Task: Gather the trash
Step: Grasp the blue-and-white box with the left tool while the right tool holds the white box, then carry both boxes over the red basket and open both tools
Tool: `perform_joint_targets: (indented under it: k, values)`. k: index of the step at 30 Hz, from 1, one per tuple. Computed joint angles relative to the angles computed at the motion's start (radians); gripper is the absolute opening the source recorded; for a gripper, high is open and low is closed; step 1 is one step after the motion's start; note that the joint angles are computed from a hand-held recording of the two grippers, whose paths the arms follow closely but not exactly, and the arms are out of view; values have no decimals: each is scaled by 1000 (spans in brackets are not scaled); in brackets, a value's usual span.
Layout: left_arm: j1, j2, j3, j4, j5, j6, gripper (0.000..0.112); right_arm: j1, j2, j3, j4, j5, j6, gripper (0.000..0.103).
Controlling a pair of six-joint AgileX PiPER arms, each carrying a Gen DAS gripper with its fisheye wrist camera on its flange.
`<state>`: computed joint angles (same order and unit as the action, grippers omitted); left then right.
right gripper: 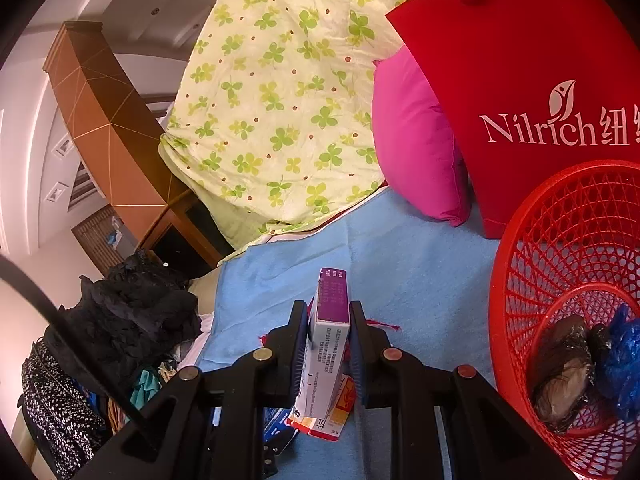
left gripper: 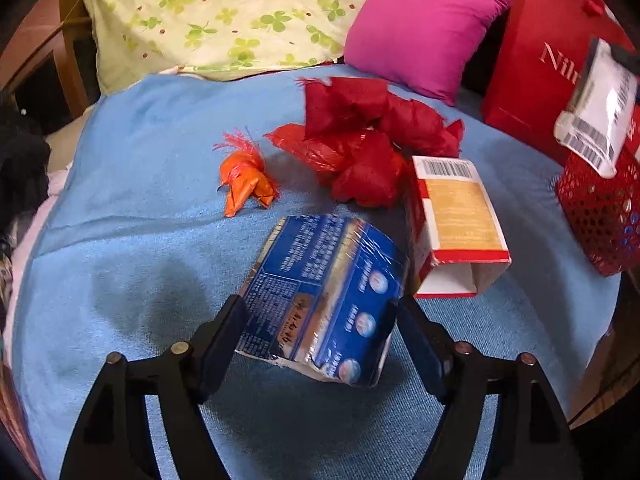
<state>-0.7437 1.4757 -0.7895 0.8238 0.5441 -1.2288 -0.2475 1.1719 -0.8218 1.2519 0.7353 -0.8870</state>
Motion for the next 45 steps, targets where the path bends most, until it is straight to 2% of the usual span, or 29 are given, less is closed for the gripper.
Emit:
perform_joint_targets:
  k: [3, 6, 15, 16, 18, 19, 22, 24, 28, 31, 35, 41, 45]
  values:
    - [-8, -4, 3, -75, -17, 78, 79, 10, -7, 6, -1, -12, -4, 22]
    - [-30, 13, 5, -30, 14, 43, 79, 14, -10, 11, 1, -15, -7, 22]
    - [118, -55, 44, -116, -119, 50, 79, 56, -17, 15, -15, -52, -5, 22]
    - [114, -56, 43, -98, -115, 35, 78, 65, -21, 17, -20, -61, -5, 22]
    - [93, -43, 28, -74, -93, 32, 65, 77, -26, 15, -30, -75, -3, 22]
    - [87, -34, 23, -77, -89, 39, 52, 83, -29, 14, -33, -84, -5, 22]
    - [65, -34, 20, -14, -57, -17, 42, 100, -36, 14, -43, -99, -3, 22]
    - [69, -55, 28, -6, -62, -38, 41, 103, -40, 16, -45, -103, -7, 22]
    - [2, -122, 52, 104, 15, -173, 41, 94, -64, 22, -43, -113, -30, 22]
    - [-67, -162, 52, 184, 68, -250, 41, 54, -81, 26, -17, -86, -67, 22]
    - [-226, -217, 36, 281, 172, -349, 41, -22, -120, 36, 15, -50, -123, 22]
    - [-431, -172, -62, 343, 307, -488, 41, -210, -164, 51, 109, 74, -235, 22]
    - [-518, -119, -166, 365, 358, -512, 41, -361, -160, 41, 155, 187, -279, 22]
